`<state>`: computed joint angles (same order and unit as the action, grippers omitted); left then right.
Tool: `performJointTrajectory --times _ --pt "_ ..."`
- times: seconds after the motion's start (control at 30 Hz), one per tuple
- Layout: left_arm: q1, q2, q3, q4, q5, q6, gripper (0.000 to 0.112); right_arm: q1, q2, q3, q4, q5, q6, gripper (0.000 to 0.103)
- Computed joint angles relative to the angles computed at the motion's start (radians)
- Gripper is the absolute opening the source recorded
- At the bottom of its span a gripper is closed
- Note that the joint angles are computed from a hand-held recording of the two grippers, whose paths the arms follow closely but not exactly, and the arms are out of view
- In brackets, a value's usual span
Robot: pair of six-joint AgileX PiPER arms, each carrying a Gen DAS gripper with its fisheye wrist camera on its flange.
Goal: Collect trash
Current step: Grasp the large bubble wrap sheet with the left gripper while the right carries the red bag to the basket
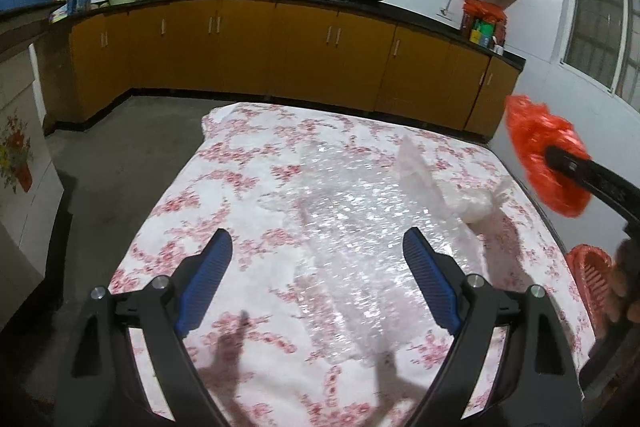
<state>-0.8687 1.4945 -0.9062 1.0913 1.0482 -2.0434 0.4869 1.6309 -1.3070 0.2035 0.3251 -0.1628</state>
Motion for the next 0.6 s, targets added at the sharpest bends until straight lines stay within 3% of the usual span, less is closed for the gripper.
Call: performJointTrajectory --times 0.4,0.5,0.6 --pt "0.090 0.183 -0.189 -0.088 -0.125 0.232 0.085 -0.117 -0.043 0.119 0.046 0.006 -0.018 0.035" --pt "0.131 0.226 -0.225 -0.166 -0.145 0.326 0.080 -0.127 -0.052 0.134 0.069 -0.001 -0.044 0.035" --pt "0.179 0.242 -0.220 -0.248 -0.195 0.393 0.067 -0.135 -0.061 0.144 0.089 -0.005 -0.060 0.035"
